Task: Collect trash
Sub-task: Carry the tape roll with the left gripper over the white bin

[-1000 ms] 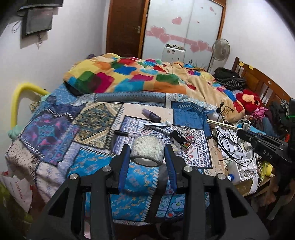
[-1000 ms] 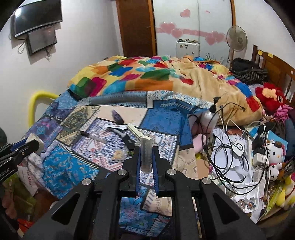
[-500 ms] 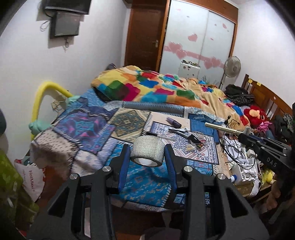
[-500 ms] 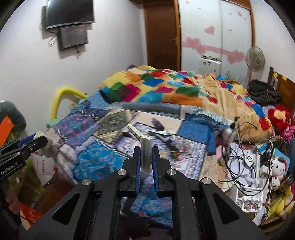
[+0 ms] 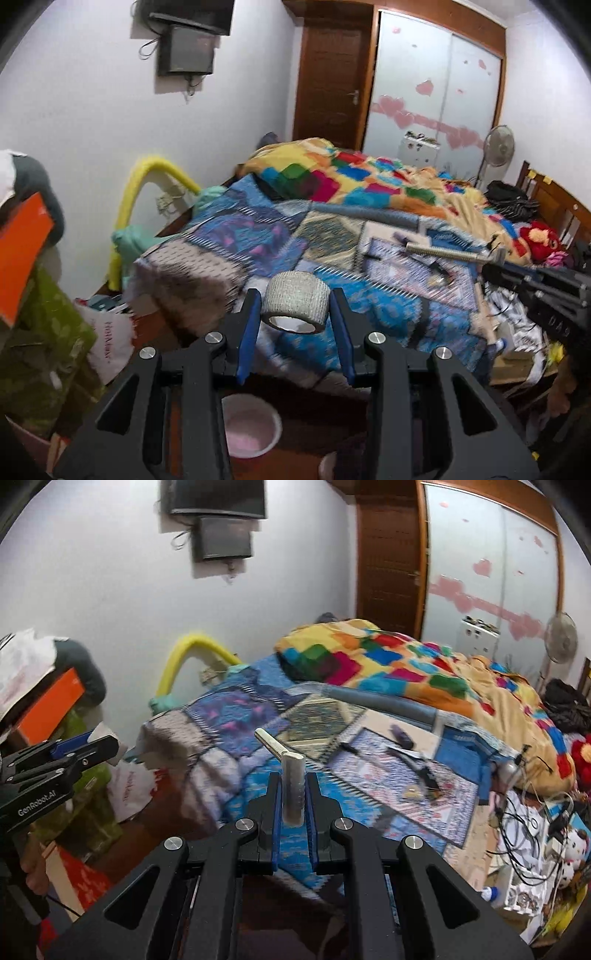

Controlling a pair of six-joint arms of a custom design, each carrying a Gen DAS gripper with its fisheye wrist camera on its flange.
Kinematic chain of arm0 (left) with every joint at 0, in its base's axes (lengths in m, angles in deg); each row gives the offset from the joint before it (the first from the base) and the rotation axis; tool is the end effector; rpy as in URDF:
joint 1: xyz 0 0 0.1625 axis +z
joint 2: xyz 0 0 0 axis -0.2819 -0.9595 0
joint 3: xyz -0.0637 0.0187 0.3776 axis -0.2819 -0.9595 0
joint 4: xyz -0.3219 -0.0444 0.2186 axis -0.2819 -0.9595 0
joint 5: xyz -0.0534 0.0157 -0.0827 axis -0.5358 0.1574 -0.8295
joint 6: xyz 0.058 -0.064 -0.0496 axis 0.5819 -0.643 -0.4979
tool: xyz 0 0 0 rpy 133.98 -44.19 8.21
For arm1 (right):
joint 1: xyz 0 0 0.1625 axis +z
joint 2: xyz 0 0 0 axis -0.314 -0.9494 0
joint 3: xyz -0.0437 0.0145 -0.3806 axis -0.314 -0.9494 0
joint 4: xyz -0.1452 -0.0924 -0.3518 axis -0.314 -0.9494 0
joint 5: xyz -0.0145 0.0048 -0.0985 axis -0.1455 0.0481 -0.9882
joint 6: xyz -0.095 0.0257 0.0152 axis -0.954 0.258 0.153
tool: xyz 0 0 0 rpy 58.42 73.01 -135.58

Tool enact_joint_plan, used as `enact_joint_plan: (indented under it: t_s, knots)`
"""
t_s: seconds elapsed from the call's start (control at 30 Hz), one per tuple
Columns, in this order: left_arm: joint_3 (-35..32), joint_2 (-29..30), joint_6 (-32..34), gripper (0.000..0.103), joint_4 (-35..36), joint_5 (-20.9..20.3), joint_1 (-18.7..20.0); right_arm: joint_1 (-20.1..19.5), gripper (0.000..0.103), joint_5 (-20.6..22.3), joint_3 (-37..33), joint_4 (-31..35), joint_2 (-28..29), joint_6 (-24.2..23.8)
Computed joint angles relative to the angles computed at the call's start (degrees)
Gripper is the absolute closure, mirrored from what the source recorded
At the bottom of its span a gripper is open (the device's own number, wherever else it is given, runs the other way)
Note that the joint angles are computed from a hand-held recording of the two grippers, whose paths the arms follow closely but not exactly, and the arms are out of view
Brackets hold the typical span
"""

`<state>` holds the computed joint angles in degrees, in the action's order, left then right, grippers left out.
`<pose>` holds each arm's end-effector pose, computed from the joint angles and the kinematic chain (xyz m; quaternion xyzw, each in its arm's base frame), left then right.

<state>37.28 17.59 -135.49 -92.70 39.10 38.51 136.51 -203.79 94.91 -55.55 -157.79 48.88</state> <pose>-0.4793 -0.4372 0.3162 0.1066 0.8256 -0.4401 0.3367 0.3600 -0.4845 0.4584 0.3541 -0.8541 0.3146 0.2147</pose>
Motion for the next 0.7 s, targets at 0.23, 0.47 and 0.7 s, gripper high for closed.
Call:
enact_joint_plan:
  t_s: [0.23,0.47,0.7]
  knots:
    - [5.86,-6.79,-13.36,0.066,12.32,-4.16,0.05,1.62,0.092,1.75,1.93,2.12,1.72,0.57]
    - [13.53,-11.33,-18.58,0.066,10.65,-10.25,2.04,1.71,0.092,2.70,3.04,6.38,4.82,1.95]
    - [20.93,-14.20,-19.99,0.066,4.28,-16.55,6.37,0.96,0.092,1.59,3.83,10.76,8.90,2.52]
